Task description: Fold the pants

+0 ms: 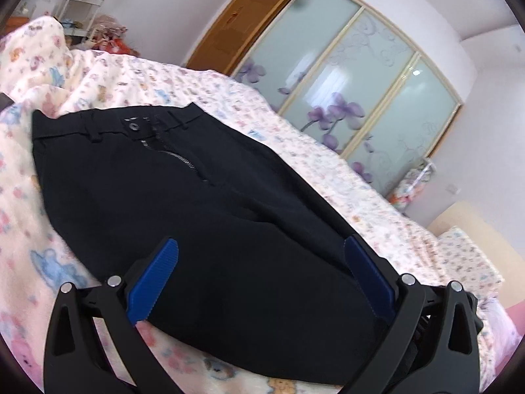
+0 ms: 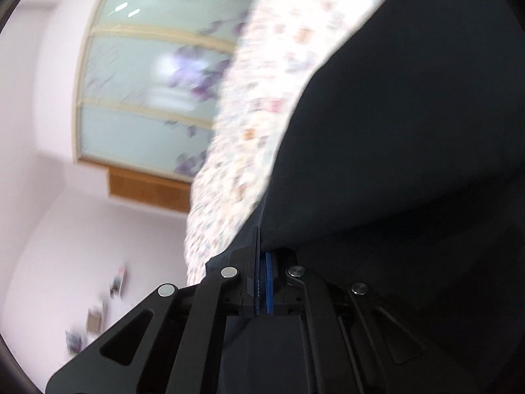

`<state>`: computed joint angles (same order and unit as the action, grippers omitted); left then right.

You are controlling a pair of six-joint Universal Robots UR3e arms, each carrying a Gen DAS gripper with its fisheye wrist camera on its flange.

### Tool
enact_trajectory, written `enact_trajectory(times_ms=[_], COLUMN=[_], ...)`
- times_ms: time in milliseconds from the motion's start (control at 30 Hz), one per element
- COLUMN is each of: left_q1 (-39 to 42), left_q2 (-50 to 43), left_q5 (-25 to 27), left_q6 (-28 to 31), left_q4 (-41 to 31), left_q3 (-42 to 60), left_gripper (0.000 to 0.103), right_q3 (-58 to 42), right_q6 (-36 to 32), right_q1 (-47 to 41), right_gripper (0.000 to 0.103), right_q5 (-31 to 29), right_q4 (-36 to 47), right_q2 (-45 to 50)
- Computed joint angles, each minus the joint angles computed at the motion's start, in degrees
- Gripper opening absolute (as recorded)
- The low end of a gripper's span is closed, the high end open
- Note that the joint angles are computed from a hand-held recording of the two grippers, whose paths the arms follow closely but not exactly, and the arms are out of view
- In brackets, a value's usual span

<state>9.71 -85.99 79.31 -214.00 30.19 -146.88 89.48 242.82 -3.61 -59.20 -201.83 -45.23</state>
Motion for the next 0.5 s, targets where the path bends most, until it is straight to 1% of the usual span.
enact_trajectory(times_ms=[33,133,167,200,267,333,367,400,467,500], left_q1=[0.09,0.89,1.61,2.32,4.29,8.1,9.3,10.33,11.32,11.78], left_q2=[0.15,0.3,0.6,1.15,2.62,5.58,6.16,6.26,4.13,0.81], left_q5=[-0.3,-2.24,-3.62,-4.83,-7.93,-14.19,-16.11,-17.95,-20.26,-22.12], left_q6=[-0.33,-0.32,-0.2,-0.1,-0.11,0.05,0.09,0.51,2.12,2.42], left_q4=[-0.05,-0.48,-1.18,-2.02,-4.67,-12.05,-14.59,-18.78,-26.93,-31.09], left_q3=[-0.07,-0.25,-0.37,-0.54,-0.27,2.38,3.78,6.92,14.6,20.44], left_gripper=[0.101,0.101,0.101,0.101,0.101,0.101,0.101,0.101,0.101,0.101], right_q3=[4.53,17.16,20.01,20.46,24.09,24.48,23.32,22.63,22.49,22.28], right_q6=[-2.66,-10.71,-13.03,-14.42,-17.7,-20.03,-20.35,-20.87,-21.45,-21.16], right_q1=[-0.86,-2.83,-3.08,-2.52,-3.6,-4.11,-4.19,-4.36,-4.69,-4.7], right_gripper=[0.002,0.002,0.002,0.002,0.002,0.002,0.002,0.002,0.002,0.002], right_q5=[2.19,7.06,8.1,8.16,10.39,11.04,11.23,11.7,12.48,12.86], right_q4=[-3.04,-8.68,-10.22,-10.76,-12.31,-14.88,-15.49,-16.58,-18.81,-19.81], right_q2=[-2.43,-8.18,-8.73,-7.79,-7.8,-5.59,-4.41,-3.2,-1.73,-0.98])
